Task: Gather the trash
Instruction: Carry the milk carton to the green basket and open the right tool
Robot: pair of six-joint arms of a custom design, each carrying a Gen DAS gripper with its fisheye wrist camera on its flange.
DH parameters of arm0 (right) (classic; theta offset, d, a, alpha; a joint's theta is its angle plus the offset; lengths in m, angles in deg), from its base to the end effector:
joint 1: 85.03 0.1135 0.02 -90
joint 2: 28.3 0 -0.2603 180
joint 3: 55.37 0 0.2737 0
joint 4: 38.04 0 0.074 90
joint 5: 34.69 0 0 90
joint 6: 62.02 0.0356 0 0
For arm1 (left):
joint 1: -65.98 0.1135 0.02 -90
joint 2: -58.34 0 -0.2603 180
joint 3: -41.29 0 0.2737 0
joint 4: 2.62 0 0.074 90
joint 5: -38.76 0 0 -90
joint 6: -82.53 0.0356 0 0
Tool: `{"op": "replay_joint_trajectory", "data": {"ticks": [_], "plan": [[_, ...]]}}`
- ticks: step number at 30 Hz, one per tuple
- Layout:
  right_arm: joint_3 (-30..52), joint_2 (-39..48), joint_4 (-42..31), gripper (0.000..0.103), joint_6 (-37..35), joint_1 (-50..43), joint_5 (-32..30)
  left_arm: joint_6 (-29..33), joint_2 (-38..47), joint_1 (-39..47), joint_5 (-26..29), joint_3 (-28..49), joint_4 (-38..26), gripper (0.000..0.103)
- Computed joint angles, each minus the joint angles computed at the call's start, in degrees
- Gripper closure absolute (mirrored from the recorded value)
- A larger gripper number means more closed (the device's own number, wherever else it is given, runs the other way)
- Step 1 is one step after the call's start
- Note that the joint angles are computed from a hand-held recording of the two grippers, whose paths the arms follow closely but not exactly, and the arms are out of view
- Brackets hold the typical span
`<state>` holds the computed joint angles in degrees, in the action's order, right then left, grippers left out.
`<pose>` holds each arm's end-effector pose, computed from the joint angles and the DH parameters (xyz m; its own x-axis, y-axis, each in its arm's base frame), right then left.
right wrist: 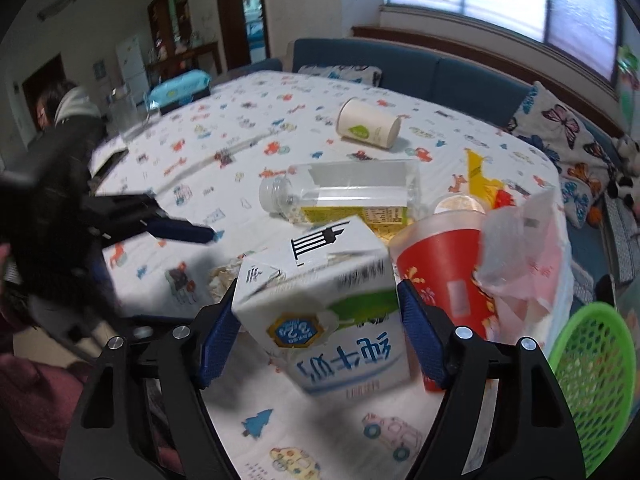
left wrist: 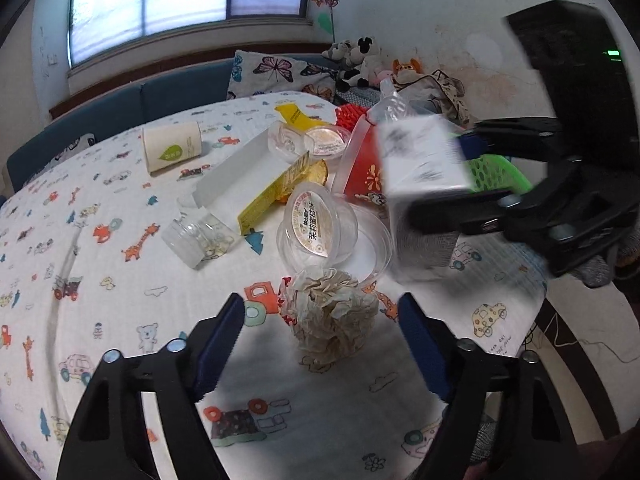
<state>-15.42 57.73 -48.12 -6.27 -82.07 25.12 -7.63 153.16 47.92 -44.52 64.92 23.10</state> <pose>0.2489 0.0308 0.0890 -0.5031 -0.5131 -0.6954 -0.7349 0.6774 0.0318 0.1953 -0.0681 0.0358 -0.6788 0.2184 -0.7010 0.3840 0.9194 -0.0854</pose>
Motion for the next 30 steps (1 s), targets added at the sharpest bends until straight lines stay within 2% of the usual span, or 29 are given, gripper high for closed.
{"op": "replay_joint_trajectory", "data": {"ticks": [2,5,7,13,14,18,21,25,30], "plan": [[-1.3,-3.0,-1.3,0.028,0.6,-1.9,-1.8,0.3,1.5,-0.2,-0.2,1.1,0.1,0.032],[-3.3,-8.1,-3.8,0.028,1.4,-6.0,-5.0,0.8,3.2,-0.4,0.0,2.4,-0.4,0.038],[-3.9,-10.5,-5.6,0.028,1.7,-8.6,-6.9,0.9,4.0,-0.3,0.8,2.8,-0.5,0.05],[-4.1,-15.3,-9.2,0.028,1.7,-19.5,-11.0,1.1,0.9,-0.4,1.4,1.7,-1.7,0.06],[-3.6,-15.0,-9.3,0.028,1.8,-21.4,-11.4,1.1,0.0,-0.4,1.4,1.5,-2.3,0.066],[-0.4,-11.2,-8.2,0.028,2.4,-29.5,-13.1,0.8,-6.0,-0.3,2.9,0.4,-7.1,0.066],[2.3,-6.5,-5.0,0.028,3.9,-34.2,-12.8,0.7,-12.1,-1.9,1.3,-0.8,-10.6,0.066],[7.0,2.9,1.0,0.028,7.8,-37.8,-10.3,-0.7,-19.4,-2.8,2.7,0.5,-17.5,0.066],[12.0,12.1,4.7,0.028,10.9,-40.5,-8.4,-2.4,-20.9,-7.8,0.9,5.5,-20.7,0.066]]}}
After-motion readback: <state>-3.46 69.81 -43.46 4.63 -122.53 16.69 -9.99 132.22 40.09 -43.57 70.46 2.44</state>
